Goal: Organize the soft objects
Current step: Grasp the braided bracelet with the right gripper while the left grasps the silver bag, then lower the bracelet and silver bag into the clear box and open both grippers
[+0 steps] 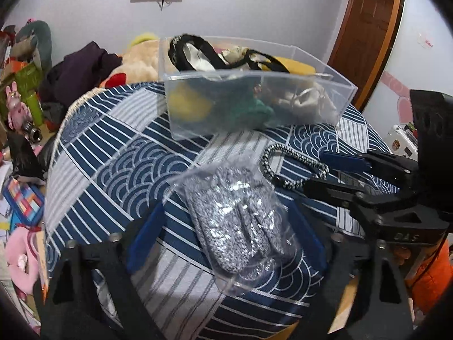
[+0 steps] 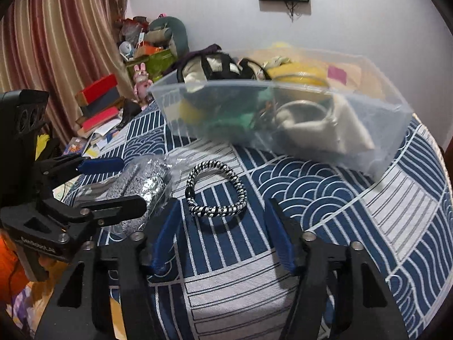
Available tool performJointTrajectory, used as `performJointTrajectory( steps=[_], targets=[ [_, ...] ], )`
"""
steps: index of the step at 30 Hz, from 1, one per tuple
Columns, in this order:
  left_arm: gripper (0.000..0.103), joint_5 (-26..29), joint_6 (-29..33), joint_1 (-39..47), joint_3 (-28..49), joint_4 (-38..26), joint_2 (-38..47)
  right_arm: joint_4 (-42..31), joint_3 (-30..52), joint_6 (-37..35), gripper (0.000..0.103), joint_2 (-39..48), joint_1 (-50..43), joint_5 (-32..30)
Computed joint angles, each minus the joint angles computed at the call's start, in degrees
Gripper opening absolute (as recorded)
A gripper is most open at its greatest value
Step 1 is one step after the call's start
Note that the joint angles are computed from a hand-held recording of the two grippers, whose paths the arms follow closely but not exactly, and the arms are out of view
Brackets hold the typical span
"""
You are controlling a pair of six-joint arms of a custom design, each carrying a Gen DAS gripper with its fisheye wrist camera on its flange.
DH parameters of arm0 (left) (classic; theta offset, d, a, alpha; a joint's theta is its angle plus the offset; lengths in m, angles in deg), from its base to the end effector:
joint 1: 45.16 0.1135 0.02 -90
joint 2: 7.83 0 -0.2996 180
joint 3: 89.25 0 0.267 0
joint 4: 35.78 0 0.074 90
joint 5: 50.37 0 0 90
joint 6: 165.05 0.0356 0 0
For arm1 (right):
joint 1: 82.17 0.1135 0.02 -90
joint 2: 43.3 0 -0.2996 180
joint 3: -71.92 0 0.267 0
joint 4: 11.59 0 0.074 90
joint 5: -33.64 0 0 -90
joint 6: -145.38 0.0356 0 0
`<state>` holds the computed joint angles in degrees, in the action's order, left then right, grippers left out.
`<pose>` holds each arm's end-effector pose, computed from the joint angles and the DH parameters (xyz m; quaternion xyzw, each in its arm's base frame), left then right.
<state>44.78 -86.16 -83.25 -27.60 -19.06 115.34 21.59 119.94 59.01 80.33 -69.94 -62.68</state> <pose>0.3041 -0.2424 0.0525 0.2319 0.8928 -0.1975 0.3318 0.3246 0.0744 0.0305 -0.0907 0.9094 0.1055 0.3919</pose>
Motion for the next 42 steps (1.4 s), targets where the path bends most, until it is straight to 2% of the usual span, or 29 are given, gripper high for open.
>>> performJointTrajectory(
  steps=[2,4,7,10,13,27,37,42],
  targets=[
    [0.071,1.0,0.1,0.1,0.1,0.5,0.7,1.2,-0.8,-0.1,0.043,0.3,0.8,1.2],
    [0.064,0.1,0.3,-0.5,-0.3,1.9,1.0,1.3,-0.8,-0.5,0.029,0.4,1.0,1.3],
    [0.051,-0.4,1.0,-1.1,-0.9,3.2,1.1,2.2,-0.8,-0.6,0.019,0.9,1.2,2.0],
    [0.036,-1.1,1.6,-1.5,-1.4,3.7,0.8,3.1,-1.1,-0.4,0.015,0.9,0.9,1.6],
    [0.030,-0.9,1.3,-1.4,-2.0,4.4,0.0,4.8,-2.1,-0.1,0.014,0.7,0.7,1.3],
    [0.029,-4.0,3.2,-1.4,-4.0,8.4,-9.0,11.9,-10.2,-0.2,0.014,-10.2,-3.6,1.5],
    [0.029,-3.1,3.0,-0.3,5.6,4.9,-8.4,12.4,-8.1,1.4,0.014,-13.4,-5.8,5.1],
    [0.029,-3.8,3.0,-0.1,12.0,1.7,-4.9,8.6,-3.6,1.7,0.014,-11.9,-6.9,6.5]
  ],
)
